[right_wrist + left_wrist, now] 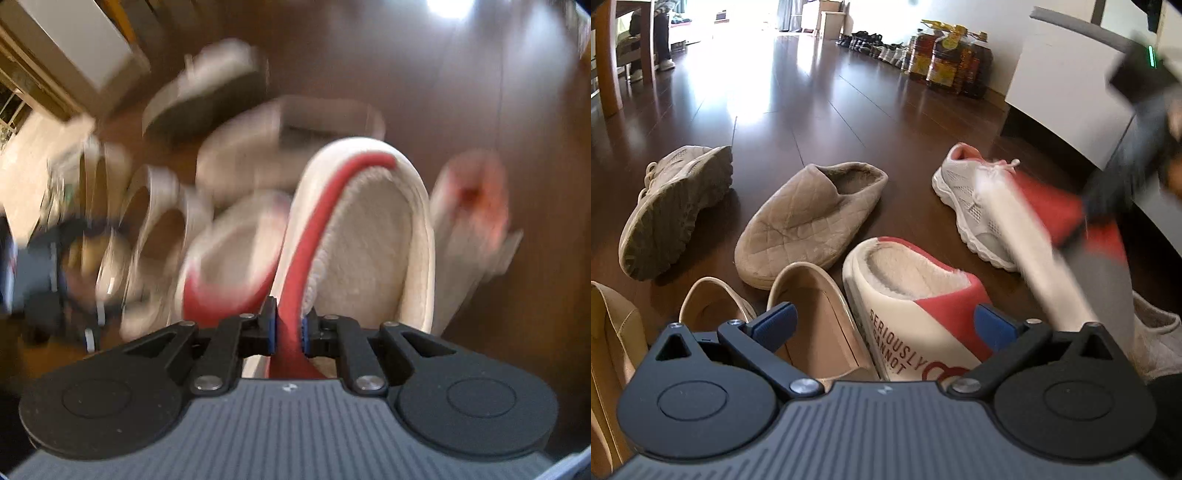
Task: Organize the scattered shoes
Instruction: 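Set the slipper beside the first slipper and open the right tool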
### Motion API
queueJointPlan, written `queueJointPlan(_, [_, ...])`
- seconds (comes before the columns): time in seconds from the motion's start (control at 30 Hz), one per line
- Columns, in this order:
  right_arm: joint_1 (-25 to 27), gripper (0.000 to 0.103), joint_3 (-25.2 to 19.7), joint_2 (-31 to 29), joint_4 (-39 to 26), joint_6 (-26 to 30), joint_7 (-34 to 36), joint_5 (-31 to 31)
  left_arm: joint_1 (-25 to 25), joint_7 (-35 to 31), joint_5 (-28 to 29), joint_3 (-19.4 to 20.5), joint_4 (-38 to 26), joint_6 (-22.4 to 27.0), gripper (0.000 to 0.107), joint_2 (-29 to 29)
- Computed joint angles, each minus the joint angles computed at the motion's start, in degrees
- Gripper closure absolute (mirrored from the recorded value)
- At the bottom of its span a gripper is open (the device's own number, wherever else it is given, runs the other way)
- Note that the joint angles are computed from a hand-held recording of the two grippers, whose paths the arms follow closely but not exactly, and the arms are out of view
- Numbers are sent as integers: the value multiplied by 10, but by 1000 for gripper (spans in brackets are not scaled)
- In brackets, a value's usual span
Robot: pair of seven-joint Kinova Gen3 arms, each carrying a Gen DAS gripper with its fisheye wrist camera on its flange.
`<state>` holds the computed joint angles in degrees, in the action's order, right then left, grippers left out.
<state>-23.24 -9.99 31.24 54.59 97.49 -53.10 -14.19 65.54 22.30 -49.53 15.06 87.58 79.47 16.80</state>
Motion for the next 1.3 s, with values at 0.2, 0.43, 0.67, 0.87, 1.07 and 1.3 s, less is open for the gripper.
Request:
queueJointPlan(0.2, [-3, 93, -15, 18, 96, -13, 56, 15, 1, 0, 15, 3, 1, -14, 5, 4])
queueJointPlan(0.43, [-11, 92, -42, 45, 43, -50, 19, 58, -1, 4, 20, -2, 10, -46, 5, 4])
queueJointPlan(0.67, [-37, 92, -38, 61, 37, -64, -4, 78, -7, 4, 22, -5, 16, -57, 5, 2])
queueJointPlan(0.87, [-23, 66, -41, 53, 64, -78, 0, 49, -3, 12, 24, -4, 13, -49, 5, 5])
queueJointPlan(1.07, [59, 62, -14, -8, 84, -82, 74, -36, -3, -6, 18, -5, 8, -56, 5, 9])
queueJointPlan(1.3, [125, 61, 6, -47, 121, -118, 92, 59, -7, -52, -5, -11, -4, -68, 5, 12])
